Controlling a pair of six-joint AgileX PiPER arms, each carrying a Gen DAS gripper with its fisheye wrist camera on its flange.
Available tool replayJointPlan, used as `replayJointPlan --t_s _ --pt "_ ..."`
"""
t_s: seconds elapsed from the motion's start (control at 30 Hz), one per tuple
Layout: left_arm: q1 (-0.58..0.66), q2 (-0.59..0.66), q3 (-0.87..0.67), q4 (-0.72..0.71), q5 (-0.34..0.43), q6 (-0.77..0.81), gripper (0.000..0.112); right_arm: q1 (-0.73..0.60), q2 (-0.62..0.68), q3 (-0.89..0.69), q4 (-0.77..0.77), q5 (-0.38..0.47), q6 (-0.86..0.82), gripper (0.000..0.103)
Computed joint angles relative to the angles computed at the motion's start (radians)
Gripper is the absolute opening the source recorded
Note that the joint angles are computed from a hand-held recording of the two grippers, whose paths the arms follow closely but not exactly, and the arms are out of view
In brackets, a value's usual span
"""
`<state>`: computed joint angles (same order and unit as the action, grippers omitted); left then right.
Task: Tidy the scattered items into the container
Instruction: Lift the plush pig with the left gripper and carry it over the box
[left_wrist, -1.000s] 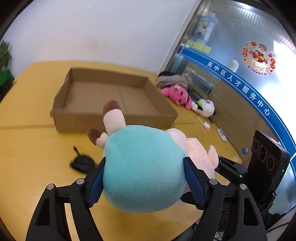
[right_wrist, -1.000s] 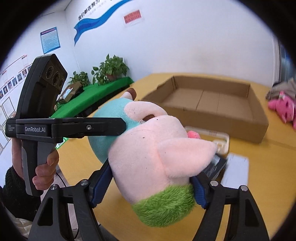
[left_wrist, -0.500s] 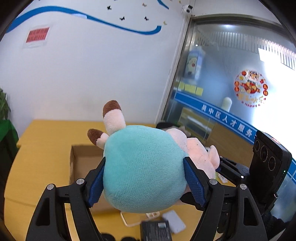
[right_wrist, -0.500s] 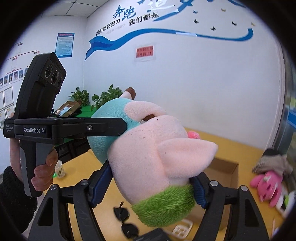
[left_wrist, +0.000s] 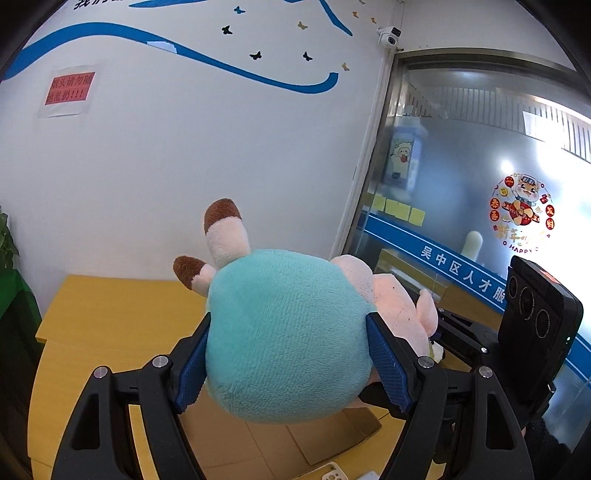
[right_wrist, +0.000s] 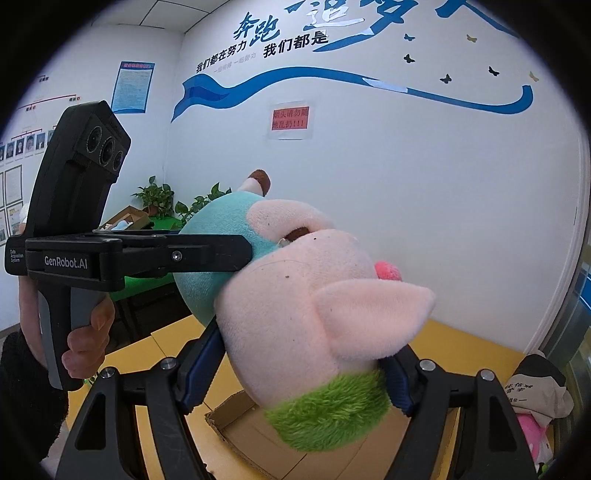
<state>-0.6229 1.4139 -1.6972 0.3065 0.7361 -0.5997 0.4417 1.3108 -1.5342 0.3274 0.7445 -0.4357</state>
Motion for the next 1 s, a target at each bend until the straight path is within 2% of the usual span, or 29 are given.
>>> replayJointPlan --t_s 0.2,0.37,0.6,0.83,1.0 --pt "0.120 0.149 -0.084 -0.139 -0.015 0.132 0.082 -0.088 0.178 -0.082 0.147 0.006 -0.134 0.076" --pt "0.216 0.283 -0.112 -0.300 -0.071 0.251 0.082 -0.157 0.353 -0.155 0.260 0.007 -0.235 0.076" --pt "0.293 0.482 -0.140 -0.451 -0.107 0.347 0.082 -0.207 0.598 -0.242 0.351 0.015 -0.334 0.076" --pt "0.350 0.677 -0.177 -0.547 -0.116 0.413 0.082 -0.228 0.879 -0.407 0.377 0.050 -0.353 0.076" --pt "0.356 0.815 -0.257 -0.470 -0.053 0.318 0.082 -0.213 1.057 -0.516 0.344 0.046 -0.343 0.076"
